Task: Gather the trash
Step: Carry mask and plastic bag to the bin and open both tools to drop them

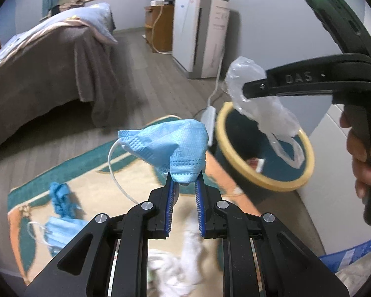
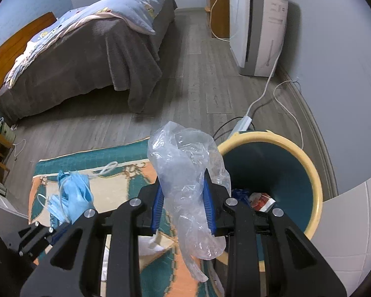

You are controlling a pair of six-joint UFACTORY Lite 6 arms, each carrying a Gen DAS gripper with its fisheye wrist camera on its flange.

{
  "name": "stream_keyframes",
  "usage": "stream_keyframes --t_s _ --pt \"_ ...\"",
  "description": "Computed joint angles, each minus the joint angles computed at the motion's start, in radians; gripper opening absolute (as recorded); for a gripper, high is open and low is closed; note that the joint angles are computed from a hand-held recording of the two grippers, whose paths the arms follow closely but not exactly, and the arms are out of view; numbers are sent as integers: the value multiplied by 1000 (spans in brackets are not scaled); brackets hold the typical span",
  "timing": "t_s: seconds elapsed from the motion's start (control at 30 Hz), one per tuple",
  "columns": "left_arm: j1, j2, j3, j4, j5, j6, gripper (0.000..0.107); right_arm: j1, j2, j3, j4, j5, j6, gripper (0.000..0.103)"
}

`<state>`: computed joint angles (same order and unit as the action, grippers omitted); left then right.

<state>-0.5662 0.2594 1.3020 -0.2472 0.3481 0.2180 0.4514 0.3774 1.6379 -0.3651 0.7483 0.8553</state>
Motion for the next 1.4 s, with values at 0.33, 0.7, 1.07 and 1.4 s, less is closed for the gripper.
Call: stream_keyframes --t_s 0.33,0.7,1.07,1.4 --pt "-114 146 172 32 53 -63 17 -155 -157 -260 100 -99 -89 28" --pt "-222 409 516 87 192 -73 17 -298 -246 -430 34 -123 14 28" --pt "-286 717 1006 227 317 -164 20 -311 -300 -474 -184 -94 241 28" --pt "-278 656 916 290 250 -239 68 -279 -303 -447 -190 -78 246 56"
